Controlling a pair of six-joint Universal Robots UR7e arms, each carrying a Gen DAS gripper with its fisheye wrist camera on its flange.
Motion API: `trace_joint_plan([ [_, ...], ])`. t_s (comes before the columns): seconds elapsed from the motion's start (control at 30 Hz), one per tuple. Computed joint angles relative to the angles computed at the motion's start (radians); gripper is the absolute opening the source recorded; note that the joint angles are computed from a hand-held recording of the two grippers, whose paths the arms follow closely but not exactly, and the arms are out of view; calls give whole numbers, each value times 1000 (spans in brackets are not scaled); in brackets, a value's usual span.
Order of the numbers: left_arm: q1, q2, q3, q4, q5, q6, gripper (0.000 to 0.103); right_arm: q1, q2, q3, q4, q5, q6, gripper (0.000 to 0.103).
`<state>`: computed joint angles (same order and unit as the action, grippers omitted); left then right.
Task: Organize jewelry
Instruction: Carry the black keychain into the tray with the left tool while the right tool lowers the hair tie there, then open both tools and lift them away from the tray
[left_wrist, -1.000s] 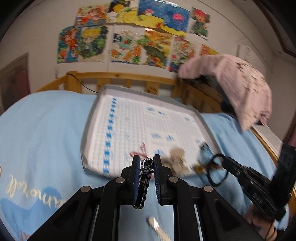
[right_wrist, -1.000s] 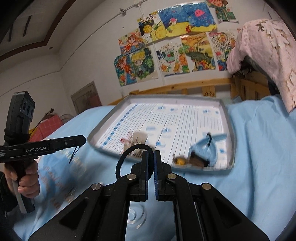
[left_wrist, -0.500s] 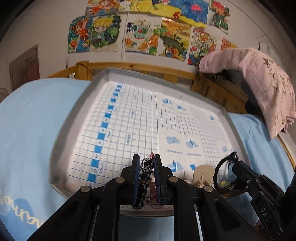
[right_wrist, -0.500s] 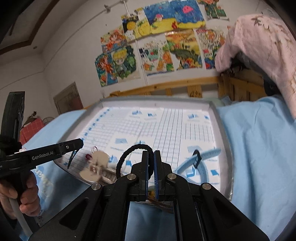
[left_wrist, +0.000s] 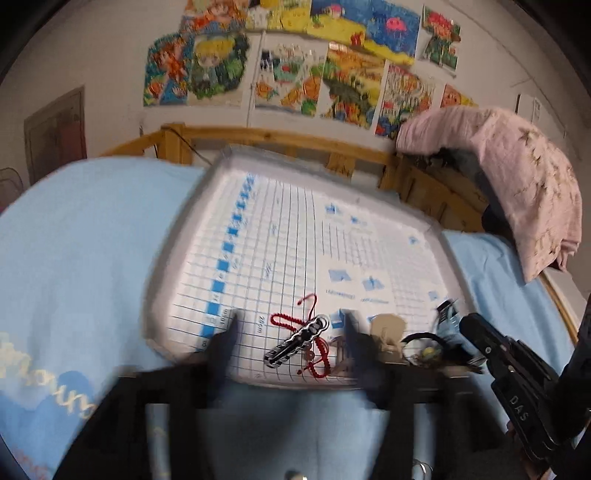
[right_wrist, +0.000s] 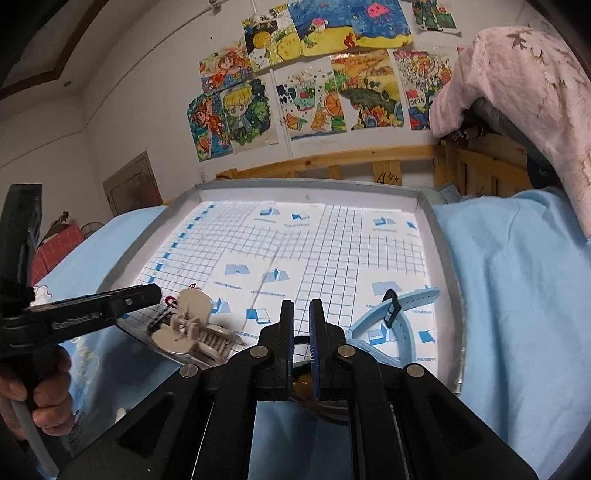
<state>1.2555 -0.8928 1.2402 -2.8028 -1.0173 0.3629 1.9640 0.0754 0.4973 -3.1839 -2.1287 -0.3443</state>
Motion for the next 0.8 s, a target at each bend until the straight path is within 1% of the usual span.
trace_joint_plan([
  [0.07, -15, -43, 69, -99, -7, 33, 78, 8, -23, 44, -35, -4, -8, 8],
  [0.13, -26, -76, 105, -104, -3, 34, 78, 20, -53, 104, -86, -9, -13, 20],
  [0.17, -33, -94, 128, -115, 4, 36, 79, 25, -73, 145, -123, -7, -12, 35],
  [0.2, -40, -114, 155, -134, 8, 44, 81, 31, -97, 196, -172, -1, -9, 45],
  [0.23, -45, -133, 180, -151, 7, 50, 85, 39, -119, 242, -213, -1, -7, 45],
  [0.27, -55, -159, 220, -188, 9, 60, 94, 41, -133, 265, -229, -2, -9, 45],
  [0.3, -61, -176, 249, -225, 11, 72, 100, 50, -153, 301, -253, -8, -15, 45],
  [0.33, -70, -200, 291, -278, 13, 92, 102, 58, -169, 332, -276, -13, -27, 46],
  [0.37, -75, -213, 313, -300, 12, 101, 103, 65, -179, 350, -293, -18, -35, 48],
  [0.4, -82, -237, 347, -327, 8, 113, 103, 74, -196, 385, -332, -22, -43, 55],
  [0.43, -90, -260, 377, -347, 12, 123, 103, 79, -210, 414, -362, -19, -43, 58],
  [0.5, -105, -295, 425, -380, 23, 135, 103, 95, -239, 477, -424, -14, -42, 72],
  [0.57, -118, -330, 479, -429, 26, 154, 103, 111, -258, 521, -464, -21, -54, 77],
  [0.63, -133, -373, 543, -474, 32, 168, 103, 130, -278, 583, -531, -23, -60, 85],
  [0.67, -138, -393, 569, -486, 32, 169, 103, 137, -284, 603, -552, -25, -63, 94],
  [0.7, -142, -410, 592, -498, 32, 169, 103, 146, -291, 636, -592, -27, -75, 97],
  [0.8, -157, -468, 673, -543, 38, 167, 103, 173, -306, 707, -674, -38, -111, 97],
])
